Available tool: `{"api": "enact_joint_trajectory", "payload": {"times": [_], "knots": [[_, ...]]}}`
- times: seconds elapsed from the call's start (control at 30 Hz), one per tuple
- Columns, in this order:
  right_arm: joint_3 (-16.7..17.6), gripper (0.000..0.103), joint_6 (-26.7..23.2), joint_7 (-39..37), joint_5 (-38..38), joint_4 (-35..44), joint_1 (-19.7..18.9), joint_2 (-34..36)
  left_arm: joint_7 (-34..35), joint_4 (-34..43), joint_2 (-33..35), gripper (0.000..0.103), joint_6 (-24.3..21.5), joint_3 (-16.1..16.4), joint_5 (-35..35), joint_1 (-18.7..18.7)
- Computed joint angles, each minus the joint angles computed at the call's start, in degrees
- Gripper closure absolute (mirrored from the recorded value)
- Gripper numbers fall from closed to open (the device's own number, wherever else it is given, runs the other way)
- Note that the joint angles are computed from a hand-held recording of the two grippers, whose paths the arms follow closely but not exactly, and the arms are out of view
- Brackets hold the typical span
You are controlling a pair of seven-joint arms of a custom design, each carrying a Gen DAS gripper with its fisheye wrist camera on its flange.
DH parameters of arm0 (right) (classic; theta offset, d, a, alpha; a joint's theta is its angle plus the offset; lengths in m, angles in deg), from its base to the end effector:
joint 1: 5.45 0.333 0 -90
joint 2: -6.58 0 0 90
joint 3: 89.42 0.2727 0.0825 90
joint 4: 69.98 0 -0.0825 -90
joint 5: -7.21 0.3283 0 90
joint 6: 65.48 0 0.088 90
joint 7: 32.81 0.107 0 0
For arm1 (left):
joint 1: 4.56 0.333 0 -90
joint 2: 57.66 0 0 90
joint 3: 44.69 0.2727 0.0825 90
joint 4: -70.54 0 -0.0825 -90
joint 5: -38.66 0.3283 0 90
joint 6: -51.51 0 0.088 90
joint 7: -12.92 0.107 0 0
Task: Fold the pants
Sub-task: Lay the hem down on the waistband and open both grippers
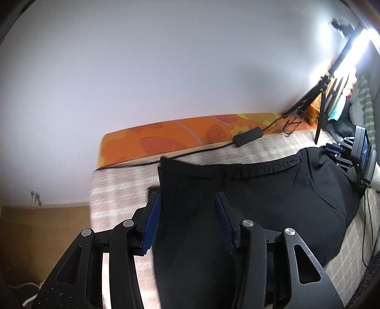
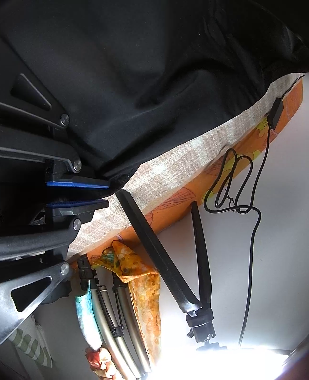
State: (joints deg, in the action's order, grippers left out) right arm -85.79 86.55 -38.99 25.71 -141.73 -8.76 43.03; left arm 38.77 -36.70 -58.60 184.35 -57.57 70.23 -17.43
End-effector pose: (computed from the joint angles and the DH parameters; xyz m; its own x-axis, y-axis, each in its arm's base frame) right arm 0.7029 -0.0184 0.4618 0.7117 -0.2068 0.6714 -0.0287 -0.9635 -0.2663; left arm 0.4936 -0.2281 0.5401 0.3439 -0.9344 0.0933 -0.7243 -0.3272 -0.6069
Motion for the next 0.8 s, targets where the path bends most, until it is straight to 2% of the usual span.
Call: {"api": "enact_joint_trajectory", "payload": {"times": [0.03, 0.07, 0.1, 0.17, 0.23, 0.3, 0.4, 0.47, 0.53, 0.63, 0.73, 0.8], "knots": [[-1.42, 0.093, -1.33, -1.4, 2.12, -1.39, 0.81, -1.68, -1.22, -1.95, -1.74, 0.057, 0.48, -0.01, 0.02, -0.02], [-0.85, 0.084, 0.54, -1.39, 3.38, -4.21, 0.4, -3.64, -2.41, -4.6, -3.86, 0.057, 1.84, -0.02, -0.06, 0.07], [1.73, 0.079, 0.96, -1.21, 3.55, -5.02, -1.74, -4.57, -3.52, -7.08, -5.71, 0.057, 3.0, -0.1, -0.5, 0.21], [2.81, 0.066, -0.04, -1.8, 7.3, -6.67, -3.3, -7.32, -5.76, -10.68, -8.04, 0.057, 4.54, -0.43, -1.86, 0.43], [3.34, 0.063, -2.05, -2.54, 11.89, -10.29, -5.0, -11.92, -8.56, -14.35, -10.18, 0.059, 5.98, -1.0, -2.89, 0.58], [3.77, 0.061, -10.74, -5.45, 18.16, -14.74, -8.2, -18.51, -11.49, -18.84, -12.6, 0.059, 8.88, -1.56, -3.77, 0.56], [1.59, 0.053, -27.47, -9.07, 22.72, -20.91, -11.14, -27.28, -14.73, -23.83, -15.09, 0.059, 12.58, -2.26, -5.06, 0.48], [-0.1, 0.049, -32.46, -12.51, 23.52, -26.67, -10.92, -32.3, -16.96, -26.02, -15.6, 0.059, 14.79, -2.78, -5.76, 0.5], [-1.54, 0.045, -34.99, -16.37, 23.4, -32.79, -9.8, -36.74, -18.84, -27.2, -15.74, 0.059, 16.42, -3.27, -5.87, 0.67], [-2.7, 0.035, -32.11, -23.96, 24.48, -43.86, -6.82, -43.76, -20.67, -28.1, -15.95, 0.059, 17.71, -3.96, -5.06, 0.9], [-2.86, 0.034, -25.2, -29.54, 27.12, -52.12, -2.97, -48.18, -22.61, -28.57, -15.94, 0.059, 18.46, -4.34, -4.05, 1.38], [-2.93, 0.037, -21.67, -30.23, 27.95, -54.39, -0.67, -48.89, -23.04, -28.85, -15.82, 0.059, 19.08, -4.2, -3.86, 1.4]]}}
